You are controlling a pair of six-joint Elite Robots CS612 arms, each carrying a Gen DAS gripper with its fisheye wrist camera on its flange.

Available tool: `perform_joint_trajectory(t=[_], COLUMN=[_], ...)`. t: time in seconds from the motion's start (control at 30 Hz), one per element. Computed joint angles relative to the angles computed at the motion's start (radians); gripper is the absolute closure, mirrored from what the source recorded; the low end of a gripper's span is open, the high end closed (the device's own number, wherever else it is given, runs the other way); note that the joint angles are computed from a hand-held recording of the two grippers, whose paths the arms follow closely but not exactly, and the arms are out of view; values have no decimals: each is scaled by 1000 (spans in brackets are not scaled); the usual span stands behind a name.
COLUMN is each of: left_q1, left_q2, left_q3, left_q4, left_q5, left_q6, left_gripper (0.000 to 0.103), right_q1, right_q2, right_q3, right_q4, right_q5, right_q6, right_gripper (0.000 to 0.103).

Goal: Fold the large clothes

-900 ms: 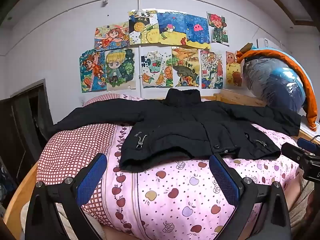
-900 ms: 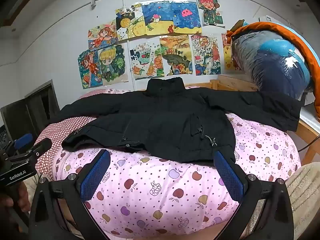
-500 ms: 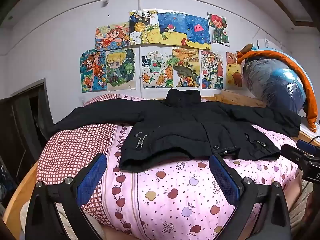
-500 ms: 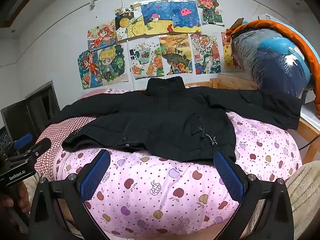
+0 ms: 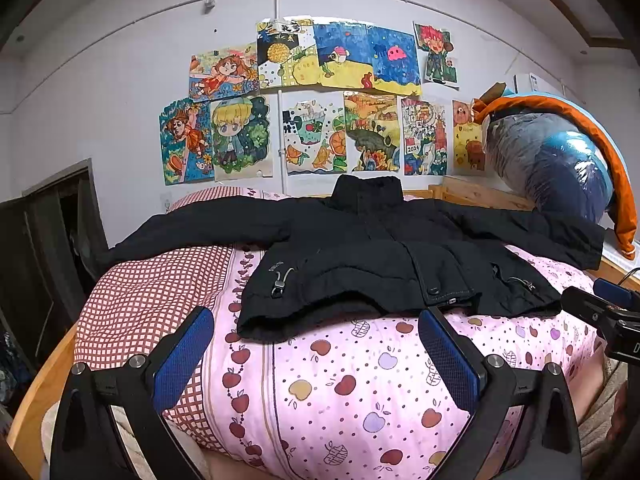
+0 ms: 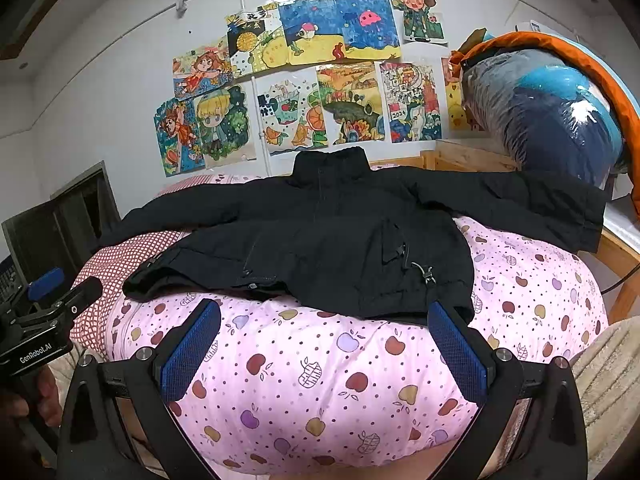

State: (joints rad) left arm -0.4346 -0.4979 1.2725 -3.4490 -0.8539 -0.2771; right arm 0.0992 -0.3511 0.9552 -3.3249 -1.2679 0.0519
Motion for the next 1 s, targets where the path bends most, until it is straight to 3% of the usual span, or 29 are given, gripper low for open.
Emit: perform_joint_trajectory(t=[1.0], left_q1=[2], left_q2=[3], left_q3=[-4], left_q4=[5], left_q5=[-1], left_q6=[4], left_gripper=[0], right_q1=[0], right_q2=[5], right_q3=[-11], right_q4=[19], right_q5=[14], right_q6=[9], right_gripper=[1])
